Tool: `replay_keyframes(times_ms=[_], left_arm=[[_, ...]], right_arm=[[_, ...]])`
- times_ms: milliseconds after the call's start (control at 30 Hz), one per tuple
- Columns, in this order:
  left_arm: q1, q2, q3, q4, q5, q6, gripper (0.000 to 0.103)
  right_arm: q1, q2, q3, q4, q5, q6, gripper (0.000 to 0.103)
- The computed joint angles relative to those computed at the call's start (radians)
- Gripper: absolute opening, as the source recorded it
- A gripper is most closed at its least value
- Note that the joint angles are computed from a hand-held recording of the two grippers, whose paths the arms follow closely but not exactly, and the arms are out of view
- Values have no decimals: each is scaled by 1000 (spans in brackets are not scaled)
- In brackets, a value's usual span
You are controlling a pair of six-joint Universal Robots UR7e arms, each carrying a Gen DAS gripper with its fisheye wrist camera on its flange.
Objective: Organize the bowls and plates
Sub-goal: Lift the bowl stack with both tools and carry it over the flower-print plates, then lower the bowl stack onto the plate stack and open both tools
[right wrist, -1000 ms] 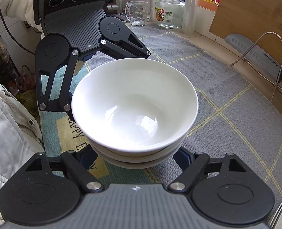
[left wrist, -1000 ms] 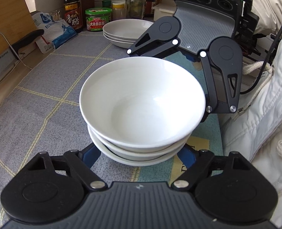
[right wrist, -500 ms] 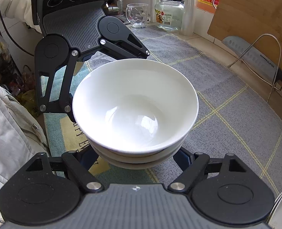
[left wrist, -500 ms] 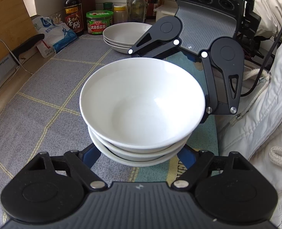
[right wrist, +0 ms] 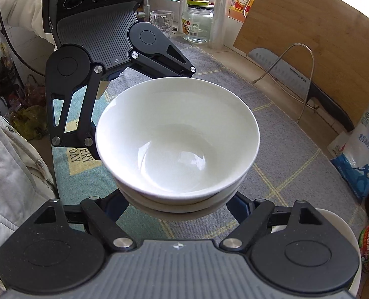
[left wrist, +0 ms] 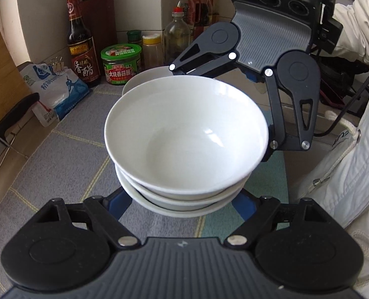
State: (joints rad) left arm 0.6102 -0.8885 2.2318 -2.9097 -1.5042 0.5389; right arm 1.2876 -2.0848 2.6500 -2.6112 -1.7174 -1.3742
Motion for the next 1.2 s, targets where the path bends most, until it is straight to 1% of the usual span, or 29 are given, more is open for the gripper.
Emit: replay_keyframes(times_ms=[100, 167, 267, 433, 600, 733, 867, 1000, 1200], left_arm=[[-24, 60, -48, -19, -13, -6, 86], [-37, 94, -76, -28, -18, -4, 86], [-54, 147, -124, -35, -25, 4, 86], [-72, 220, -197, -38, -30, 31, 86], [-74, 278, -264, -21, -39, 52, 86], [-70, 323, -312, -11, -44, 65, 86], [-63, 363, -354, 4, -48, 60, 86], [-59, 395, -384, 16, -50, 60, 86], [-50, 421, -412, 28, -54, 54, 86]], right_arm=[[-65, -76, -31, 78, 28, -57, 87], [-104, -114, -46, 109, 44, -89, 87], [-184, -176, -72, 164, 83, -149, 87], [-292, -220, -109, 209, 140, -210, 87], [-372, -226, -137, 215, 185, -243, 87], [-408, -212, -146, 194, 198, -261, 87], [-428, -166, -163, 155, 196, -263, 87], [-452, -147, -172, 144, 197, -264, 87], [-464, -113, -188, 130, 191, -259, 88]])
